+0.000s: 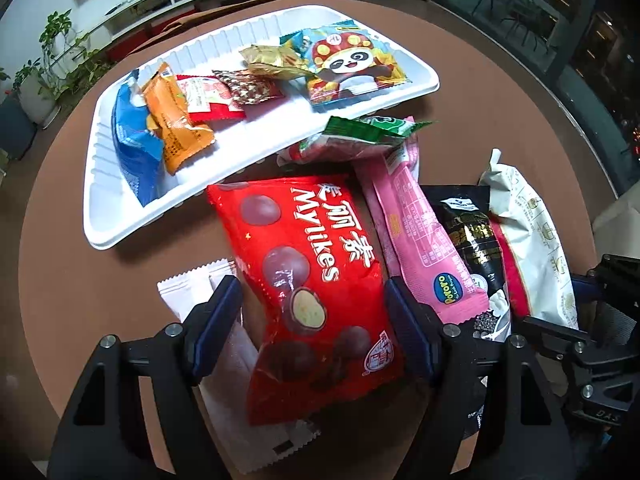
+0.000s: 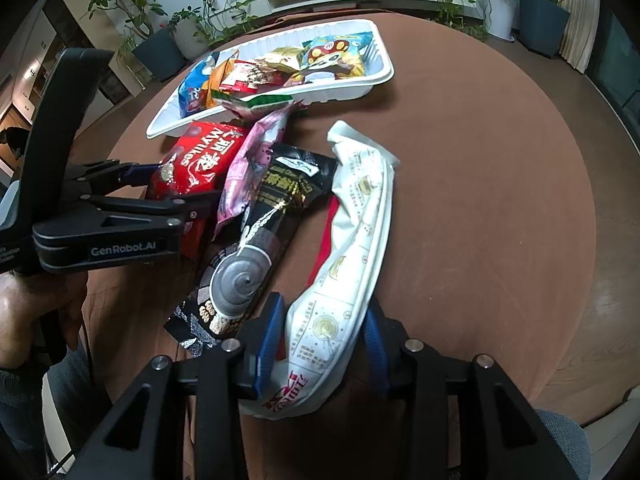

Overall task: Organize snacks
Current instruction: 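Grasp the red Mylikes bag with the left tool while the right grasps the white-red long bag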

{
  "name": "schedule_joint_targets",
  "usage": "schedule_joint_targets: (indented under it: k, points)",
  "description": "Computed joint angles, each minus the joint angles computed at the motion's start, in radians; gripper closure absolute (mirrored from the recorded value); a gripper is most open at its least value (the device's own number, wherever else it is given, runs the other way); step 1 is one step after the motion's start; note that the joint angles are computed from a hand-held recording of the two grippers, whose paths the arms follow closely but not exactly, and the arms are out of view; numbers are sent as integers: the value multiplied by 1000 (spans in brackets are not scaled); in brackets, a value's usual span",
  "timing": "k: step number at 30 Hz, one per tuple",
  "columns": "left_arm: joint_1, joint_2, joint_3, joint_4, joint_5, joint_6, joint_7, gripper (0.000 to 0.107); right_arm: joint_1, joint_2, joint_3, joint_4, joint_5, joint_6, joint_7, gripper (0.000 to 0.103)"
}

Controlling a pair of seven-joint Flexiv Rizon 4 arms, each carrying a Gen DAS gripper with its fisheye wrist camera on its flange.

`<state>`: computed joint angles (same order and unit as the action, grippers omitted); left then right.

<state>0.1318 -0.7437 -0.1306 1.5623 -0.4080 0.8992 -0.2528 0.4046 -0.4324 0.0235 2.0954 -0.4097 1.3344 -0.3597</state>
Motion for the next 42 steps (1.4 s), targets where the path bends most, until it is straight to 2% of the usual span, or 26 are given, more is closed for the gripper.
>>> schedule_joint_targets:
  k: [2,6,11,21,30,34,42]
  points:
    - [3,-7,1,-24,1,-50,-5,51,1,-1,-3,2,-1,9,2,60]
    - [4,-14,1,-38,4,-71,5,55,5,-2,-9,6,-5,15,2,60]
    - [22,-20,-9,-69,-26,-142,8,70,11,0,-17,12,-16,19,5,59]
    - [54,-15,-7,-74,-80,-217,28,74,5,-4,-17,23,-7,60,-8,58]
    - [79,15,-12,-33,-140,-246,68,74,-2,0,-10,32,21,73,-33,71]
    - [88,21,-9,-20,-161,-258,78,74,-9,3,3,24,31,48,-58,76]
    - [104,45,-5,5,-200,-287,105,74,28,18,-39,48,-3,82,-28,78]
